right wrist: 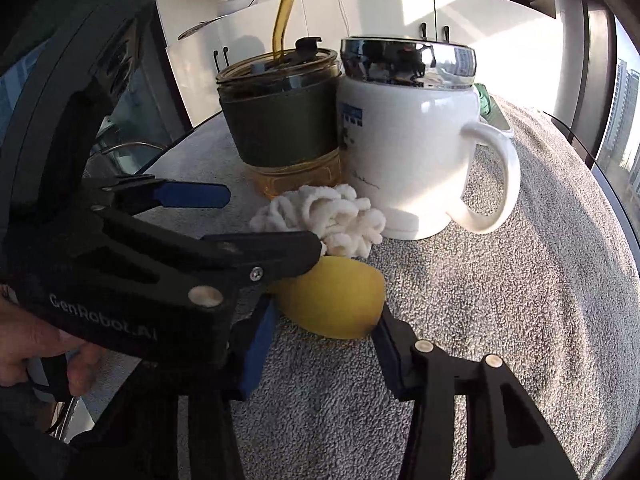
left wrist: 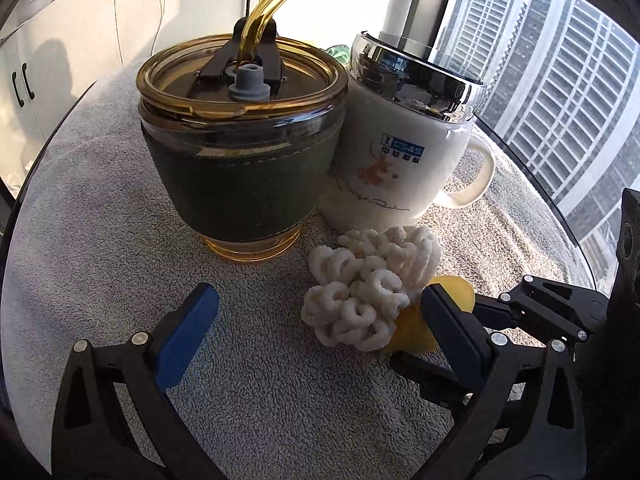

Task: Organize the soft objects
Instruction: 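Reach the left tool toward the white rope ball while the right approaches the yellow oval sponge, then grasp the white rope ball with the left gripper while the right grasps the yellow oval sponge, then lift the rope ball and oval sponge and carry both over the white tray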

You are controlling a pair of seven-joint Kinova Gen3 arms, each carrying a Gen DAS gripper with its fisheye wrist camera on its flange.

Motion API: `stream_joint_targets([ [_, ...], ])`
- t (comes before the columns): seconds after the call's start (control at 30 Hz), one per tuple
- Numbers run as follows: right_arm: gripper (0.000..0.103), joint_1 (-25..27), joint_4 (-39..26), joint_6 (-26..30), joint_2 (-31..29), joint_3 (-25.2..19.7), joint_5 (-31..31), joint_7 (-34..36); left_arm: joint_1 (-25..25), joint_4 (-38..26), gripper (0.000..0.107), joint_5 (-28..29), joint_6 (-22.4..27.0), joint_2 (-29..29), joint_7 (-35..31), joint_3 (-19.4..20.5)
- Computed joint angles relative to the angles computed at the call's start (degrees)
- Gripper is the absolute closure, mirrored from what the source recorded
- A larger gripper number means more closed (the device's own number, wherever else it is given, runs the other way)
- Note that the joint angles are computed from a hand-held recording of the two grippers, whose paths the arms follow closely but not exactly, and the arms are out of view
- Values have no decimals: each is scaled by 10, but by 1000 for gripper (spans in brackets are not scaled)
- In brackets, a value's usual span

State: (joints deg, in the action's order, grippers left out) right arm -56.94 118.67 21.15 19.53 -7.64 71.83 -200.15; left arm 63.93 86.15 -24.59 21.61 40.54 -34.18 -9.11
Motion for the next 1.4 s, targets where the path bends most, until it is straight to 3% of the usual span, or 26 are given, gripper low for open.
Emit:
stream_joint_targets([
  [0.2, 55, -3, -1, -10, 0, 8, -7, 1, -11, 14, 5, 16, -18, -2, 5, 9],
  [0.3, 55, 2, 1, -16, -2, 11, -1, 6, 20, 43, 6, 9, -38, -18, 29, -31],
  [0.4, 54, 1, -1, -7, -6, 10, 2, 4, 33, 50, 6, 3, -37, -25, 31, -44],
  [0.67, 58, 7, -6, -4, 0, 7, -23, 28, -26, 54, 6, 35, -65, -17, -17, 18],
  [0.73, 59, 1, 3, -4, -6, 10, -19, 21, -27, 51, 6, 46, -63, -15, -31, 19],
  [0.83, 60, 7, 4, 10, -14, -3, -60, 59, -18, 50, 9, 60, -63, -15, -42, 10],
  [0.9, 60, 3, 4, 31, -20, -9, -91, 84, -5, 60, 29, 59, -53, -21, -41, -6],
  [1.07, 60, -3, 33, 39, -44, -9, -118, 72, 34, 56, 45, 39, -34, -13, -12, -45],
  [1.13, 60, -6, 38, 43, -48, -11, -111, 58, 46, 51, 78, 27, -27, -10, 1, -52],
  [1.23, 60, -10, 39, 51, -49, -17, -90, 35, 37, 68, 96, 20, -56, -16, 9, -44],
  [1.4, 60, -6, 47, 62, -56, -32, -65, 3, 75, 107, 99, 30, -106, -28, 19, -92],
])
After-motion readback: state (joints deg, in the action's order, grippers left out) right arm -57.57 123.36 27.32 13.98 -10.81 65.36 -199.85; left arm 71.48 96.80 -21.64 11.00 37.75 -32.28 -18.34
